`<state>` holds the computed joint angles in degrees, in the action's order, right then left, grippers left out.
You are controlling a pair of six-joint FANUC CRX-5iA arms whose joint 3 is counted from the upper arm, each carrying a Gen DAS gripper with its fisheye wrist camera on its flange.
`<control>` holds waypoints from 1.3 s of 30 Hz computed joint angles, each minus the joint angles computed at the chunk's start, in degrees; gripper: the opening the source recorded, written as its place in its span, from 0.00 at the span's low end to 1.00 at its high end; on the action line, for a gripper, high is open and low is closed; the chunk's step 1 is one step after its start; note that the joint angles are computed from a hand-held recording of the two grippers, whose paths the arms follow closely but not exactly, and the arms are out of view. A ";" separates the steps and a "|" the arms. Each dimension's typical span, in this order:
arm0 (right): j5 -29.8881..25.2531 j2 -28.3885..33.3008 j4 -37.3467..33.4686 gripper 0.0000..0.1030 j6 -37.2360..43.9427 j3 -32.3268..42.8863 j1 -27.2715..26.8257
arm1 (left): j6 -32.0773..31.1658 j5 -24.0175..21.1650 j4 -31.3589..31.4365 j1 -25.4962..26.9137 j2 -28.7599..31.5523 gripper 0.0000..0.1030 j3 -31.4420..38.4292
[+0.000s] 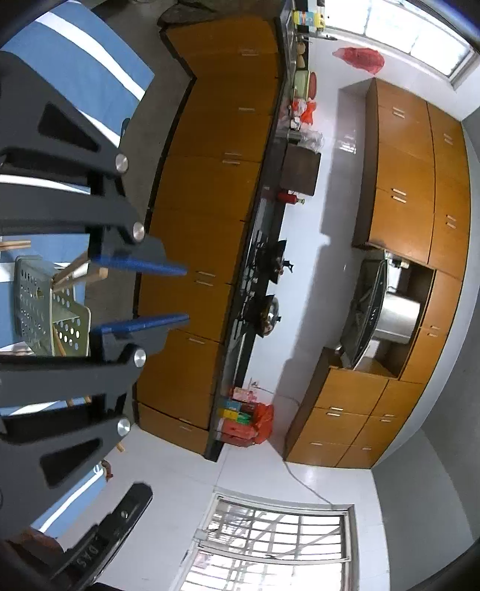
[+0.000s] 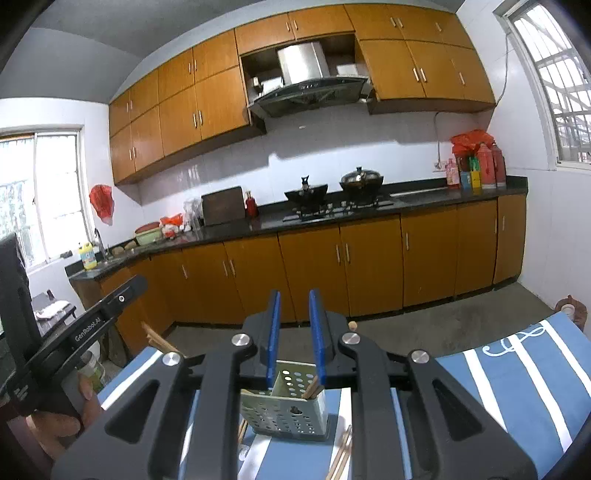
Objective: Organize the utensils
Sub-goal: 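Open the right tool over the holder while the left tool opens to drop its chopstick, then lower the right tool and grasp a chopstick while the left tool grasps another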
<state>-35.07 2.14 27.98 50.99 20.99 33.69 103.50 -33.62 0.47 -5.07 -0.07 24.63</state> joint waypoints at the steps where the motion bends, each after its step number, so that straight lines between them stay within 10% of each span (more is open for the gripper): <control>1: 0.39 -1.10 0.82 0.17 -1.19 -1.38 0.00 | -0.30 0.23 0.72 0.38 -0.69 0.22 -0.74; 7: -1.71 -7.00 3.98 0.17 -6.87 -10.63 -0.53 | -3.00 1.32 4.58 3.22 -6.65 0.22 -7.98; 21: -22.32 -2.63 -22.19 0.17 3.08 -11.82 0.13 | -3.83 -19.74 -0.27 4.62 -8.84 0.22 -17.14; 39: -24.59 -0.20 -12.36 0.15 0.30 -13.77 4.61 | -7.95 -22.03 6.45 4.78 -8.91 0.22 -22.82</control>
